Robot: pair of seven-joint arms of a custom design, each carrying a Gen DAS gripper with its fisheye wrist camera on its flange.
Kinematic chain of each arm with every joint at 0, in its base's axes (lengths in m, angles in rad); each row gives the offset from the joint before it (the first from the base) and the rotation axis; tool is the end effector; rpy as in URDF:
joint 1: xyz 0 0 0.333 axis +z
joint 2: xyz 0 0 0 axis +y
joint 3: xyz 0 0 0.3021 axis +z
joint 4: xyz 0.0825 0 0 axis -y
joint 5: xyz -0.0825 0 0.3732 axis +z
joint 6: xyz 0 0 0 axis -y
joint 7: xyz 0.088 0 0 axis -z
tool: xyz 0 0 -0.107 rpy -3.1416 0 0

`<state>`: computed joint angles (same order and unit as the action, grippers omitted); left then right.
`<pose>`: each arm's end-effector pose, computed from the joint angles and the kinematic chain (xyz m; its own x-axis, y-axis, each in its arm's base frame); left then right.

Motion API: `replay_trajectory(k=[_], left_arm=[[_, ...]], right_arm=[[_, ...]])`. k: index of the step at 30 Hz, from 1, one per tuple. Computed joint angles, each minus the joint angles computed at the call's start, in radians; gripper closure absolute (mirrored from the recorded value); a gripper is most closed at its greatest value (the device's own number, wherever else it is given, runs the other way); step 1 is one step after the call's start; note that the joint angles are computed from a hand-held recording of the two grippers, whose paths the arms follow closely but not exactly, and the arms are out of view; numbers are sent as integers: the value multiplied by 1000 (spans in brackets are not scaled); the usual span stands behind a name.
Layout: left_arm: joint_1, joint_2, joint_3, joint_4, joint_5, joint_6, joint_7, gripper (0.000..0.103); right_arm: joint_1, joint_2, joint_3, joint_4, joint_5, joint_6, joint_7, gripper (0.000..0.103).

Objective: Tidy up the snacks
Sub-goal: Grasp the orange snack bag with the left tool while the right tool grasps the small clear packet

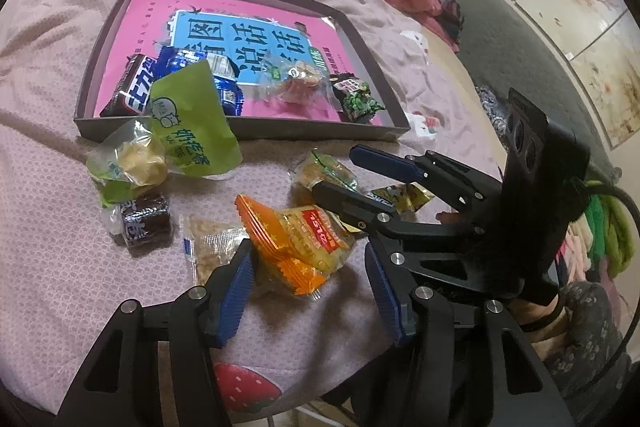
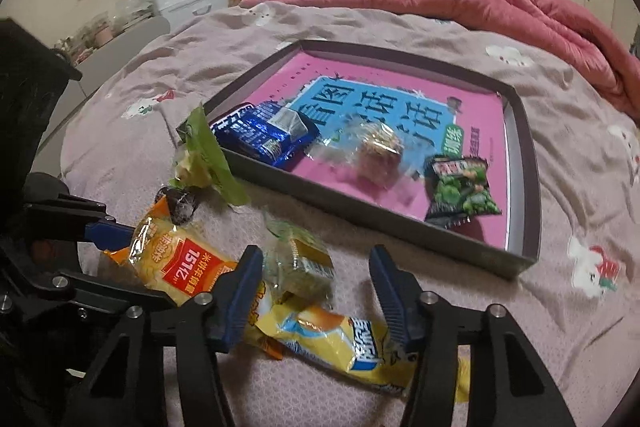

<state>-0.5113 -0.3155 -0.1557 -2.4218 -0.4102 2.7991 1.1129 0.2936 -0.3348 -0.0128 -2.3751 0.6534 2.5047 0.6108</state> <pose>0.3879 -0.2869 0.4958 -0.0175 -0.8502 0.5262 -0.8908 -0.2257 -0.3943 0.4574 0.1271 0.4926 0.7308 -0.6792 -0.0686 -0.5657 -0.5462 -0.6178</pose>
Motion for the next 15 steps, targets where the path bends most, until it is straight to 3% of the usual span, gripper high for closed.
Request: replay_trajectory(k=[5,15], left_arm=[[7,3,5,-2,-6,2,-13,47],[31,26,-4,18,17,-5,-35,50]], right_arm=[[11,18,7,11,3,1,-13,69],[6,49,22,19,-22,41,48,73]])
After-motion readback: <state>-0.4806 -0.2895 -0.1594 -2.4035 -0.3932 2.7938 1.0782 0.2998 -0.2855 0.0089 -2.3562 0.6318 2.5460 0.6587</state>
